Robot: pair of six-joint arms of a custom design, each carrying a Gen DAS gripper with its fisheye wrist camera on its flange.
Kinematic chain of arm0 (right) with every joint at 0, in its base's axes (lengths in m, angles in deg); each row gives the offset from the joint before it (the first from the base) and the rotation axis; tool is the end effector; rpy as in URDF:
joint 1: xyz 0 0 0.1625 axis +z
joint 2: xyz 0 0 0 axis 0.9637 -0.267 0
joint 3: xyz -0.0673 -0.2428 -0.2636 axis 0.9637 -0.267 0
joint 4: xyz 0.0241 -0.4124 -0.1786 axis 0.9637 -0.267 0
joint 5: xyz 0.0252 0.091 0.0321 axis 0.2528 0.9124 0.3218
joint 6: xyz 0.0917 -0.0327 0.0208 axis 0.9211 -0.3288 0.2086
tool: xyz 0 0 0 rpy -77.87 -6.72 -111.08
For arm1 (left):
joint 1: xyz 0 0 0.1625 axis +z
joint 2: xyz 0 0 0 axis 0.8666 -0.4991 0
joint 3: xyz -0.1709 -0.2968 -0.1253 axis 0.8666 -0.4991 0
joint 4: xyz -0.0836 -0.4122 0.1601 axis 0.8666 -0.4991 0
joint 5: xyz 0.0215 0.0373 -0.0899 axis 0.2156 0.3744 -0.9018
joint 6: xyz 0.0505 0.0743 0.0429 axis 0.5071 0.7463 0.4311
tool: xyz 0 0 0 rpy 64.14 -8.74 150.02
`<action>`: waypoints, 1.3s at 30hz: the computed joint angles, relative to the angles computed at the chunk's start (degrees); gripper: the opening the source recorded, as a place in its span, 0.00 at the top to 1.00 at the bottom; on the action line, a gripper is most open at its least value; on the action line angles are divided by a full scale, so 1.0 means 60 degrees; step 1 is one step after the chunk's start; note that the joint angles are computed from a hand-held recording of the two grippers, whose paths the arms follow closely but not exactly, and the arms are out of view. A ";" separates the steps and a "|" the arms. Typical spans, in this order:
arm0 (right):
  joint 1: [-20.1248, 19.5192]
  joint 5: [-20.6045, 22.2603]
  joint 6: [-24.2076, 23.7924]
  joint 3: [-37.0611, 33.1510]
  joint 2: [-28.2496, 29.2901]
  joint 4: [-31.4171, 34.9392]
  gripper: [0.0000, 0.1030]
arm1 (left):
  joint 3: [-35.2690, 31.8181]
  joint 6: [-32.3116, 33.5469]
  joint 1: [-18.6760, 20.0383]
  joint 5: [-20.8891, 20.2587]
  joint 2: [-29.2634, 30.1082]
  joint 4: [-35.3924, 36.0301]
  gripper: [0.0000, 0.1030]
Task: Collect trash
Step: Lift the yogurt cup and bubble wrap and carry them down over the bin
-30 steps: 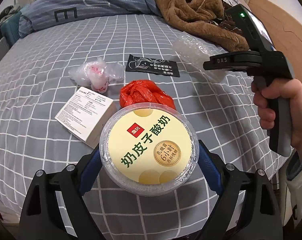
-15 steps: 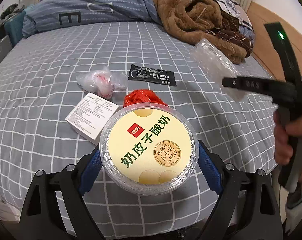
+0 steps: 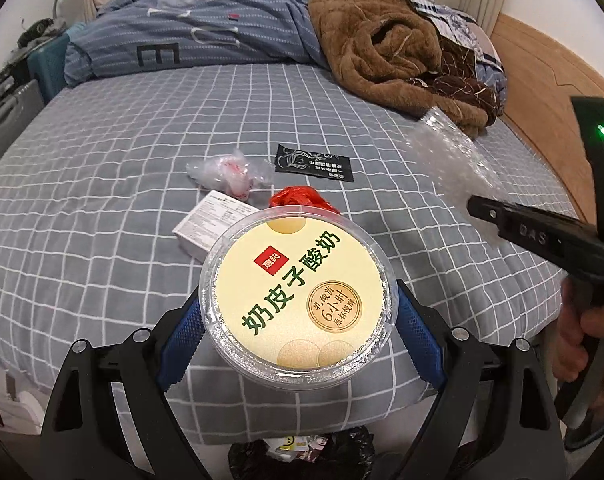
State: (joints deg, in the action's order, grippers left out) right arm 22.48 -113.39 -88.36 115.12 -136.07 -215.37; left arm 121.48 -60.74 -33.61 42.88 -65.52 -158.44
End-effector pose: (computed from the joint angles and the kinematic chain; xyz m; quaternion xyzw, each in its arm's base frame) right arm 0.1421 -0.5453 0.4972 0.1479 -0.8935 0.2580 0.3365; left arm -0.5293 -0.4932 0.0923 0.1299 0.9039 -0.2796 0.2966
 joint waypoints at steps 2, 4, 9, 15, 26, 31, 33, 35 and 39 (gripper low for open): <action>0.0085 -0.0027 -0.0027 0.0320 -0.0350 -0.0035 0.71 | 0.0104 -0.0209 -0.0098 0.0029 -0.0118 0.0130 0.17; 0.0137 -0.0032 -0.0009 0.0531 -0.0605 -0.0044 0.71 | 0.0197 -0.0374 -0.0194 0.0055 -0.0218 0.0247 0.17; 0.0287 -0.0084 0.0006 0.1045 -0.1261 -0.0002 0.71 | 0.0439 -0.0728 -0.0457 0.0086 -0.0454 0.0482 0.17; 0.0435 -0.0103 0.0067 0.1671 -0.2073 0.0015 0.71 | 0.0737 -0.1108 -0.0791 0.0086 -0.0722 0.0693 0.17; 0.0748 -0.0213 0.0086 0.2765 -0.3405 0.0222 0.71 | 0.1435 -0.1711 -0.1421 -0.0121 -0.1199 0.0926 0.17; 0.0771 -0.0165 0.0243 0.3252 -0.4071 0.0506 0.71 | 0.1695 -0.2069 -0.1696 -0.0227 -0.1350 0.1196 0.17; 0.0758 -0.0142 0.0287 0.3484 -0.4370 0.0579 0.71 | 0.1838 -0.2212 -0.1799 -0.0277 -0.1446 0.1297 0.17; 0.0737 -0.0132 0.0347 0.3652 -0.4581 0.0646 0.71 | 0.1929 -0.2310 -0.1846 -0.0337 -0.1517 0.1367 0.17; 0.0665 -0.0091 0.0483 0.4013 -0.5039 0.0824 0.71 | 0.2191 -0.2562 -0.1966 -0.0427 -0.1694 0.1521 0.17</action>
State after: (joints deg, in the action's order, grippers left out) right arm 26.47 -113.94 -85.47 139.20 -166.30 -210.43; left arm 134.63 -76.12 -45.40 40.32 -75.69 -149.31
